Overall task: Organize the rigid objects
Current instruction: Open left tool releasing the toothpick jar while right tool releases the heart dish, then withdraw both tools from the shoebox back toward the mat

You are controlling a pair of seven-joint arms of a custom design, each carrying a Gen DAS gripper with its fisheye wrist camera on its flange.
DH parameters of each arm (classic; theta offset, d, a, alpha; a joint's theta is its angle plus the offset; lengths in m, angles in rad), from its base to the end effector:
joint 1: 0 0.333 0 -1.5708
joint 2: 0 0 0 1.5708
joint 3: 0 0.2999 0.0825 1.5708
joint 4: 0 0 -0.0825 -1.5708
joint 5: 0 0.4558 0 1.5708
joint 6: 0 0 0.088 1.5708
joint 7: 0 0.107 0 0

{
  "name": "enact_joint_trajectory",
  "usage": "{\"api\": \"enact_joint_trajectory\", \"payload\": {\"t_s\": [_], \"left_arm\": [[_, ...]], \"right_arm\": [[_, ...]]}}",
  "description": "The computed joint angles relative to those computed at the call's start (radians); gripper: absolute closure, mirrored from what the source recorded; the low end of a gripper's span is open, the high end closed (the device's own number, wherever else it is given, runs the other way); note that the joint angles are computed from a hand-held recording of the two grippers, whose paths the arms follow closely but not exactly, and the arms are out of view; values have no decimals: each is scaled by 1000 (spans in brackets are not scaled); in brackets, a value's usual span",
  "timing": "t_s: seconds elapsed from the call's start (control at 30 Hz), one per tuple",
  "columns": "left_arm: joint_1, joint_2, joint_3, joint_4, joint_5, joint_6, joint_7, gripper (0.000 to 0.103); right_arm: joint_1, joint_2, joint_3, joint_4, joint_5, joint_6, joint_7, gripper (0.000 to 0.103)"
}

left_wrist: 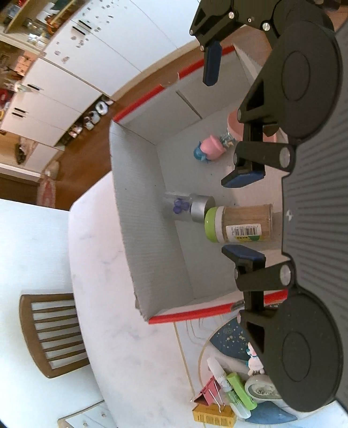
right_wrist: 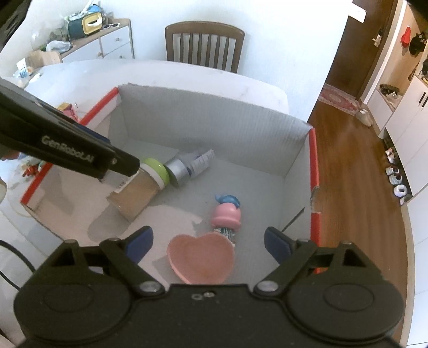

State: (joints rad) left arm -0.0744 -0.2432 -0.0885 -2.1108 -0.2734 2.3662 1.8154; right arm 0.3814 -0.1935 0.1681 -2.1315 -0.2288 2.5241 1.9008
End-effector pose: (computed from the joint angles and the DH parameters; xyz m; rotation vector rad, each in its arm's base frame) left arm 0.5878 -0.1027 0.5374 -1.7244 2.2505 -0.7172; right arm 0.5180 0.3245 0.5140 -2.1636 1.4760 -0.5385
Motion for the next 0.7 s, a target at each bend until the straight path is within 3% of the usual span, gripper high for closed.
{"api": "enact_joint_trajectory", "payload": {"t_s": [0.27, 0.4, 0.7], "left_arm": [[-7, -92, 37, -58, -71, 18, 65, 57], [-15, -140, 61, -99, -115, 51, 113, 41], [-23, -231, 121, -175, -184, 94, 256, 39]], "right_arm": [[2, -53, 14, -18, -1, 14, 49, 7], [-2, -70, 29, -25, -21, 20, 101, 5], [-11, -93, 77, -24, -116, 38, 278, 1]]}}
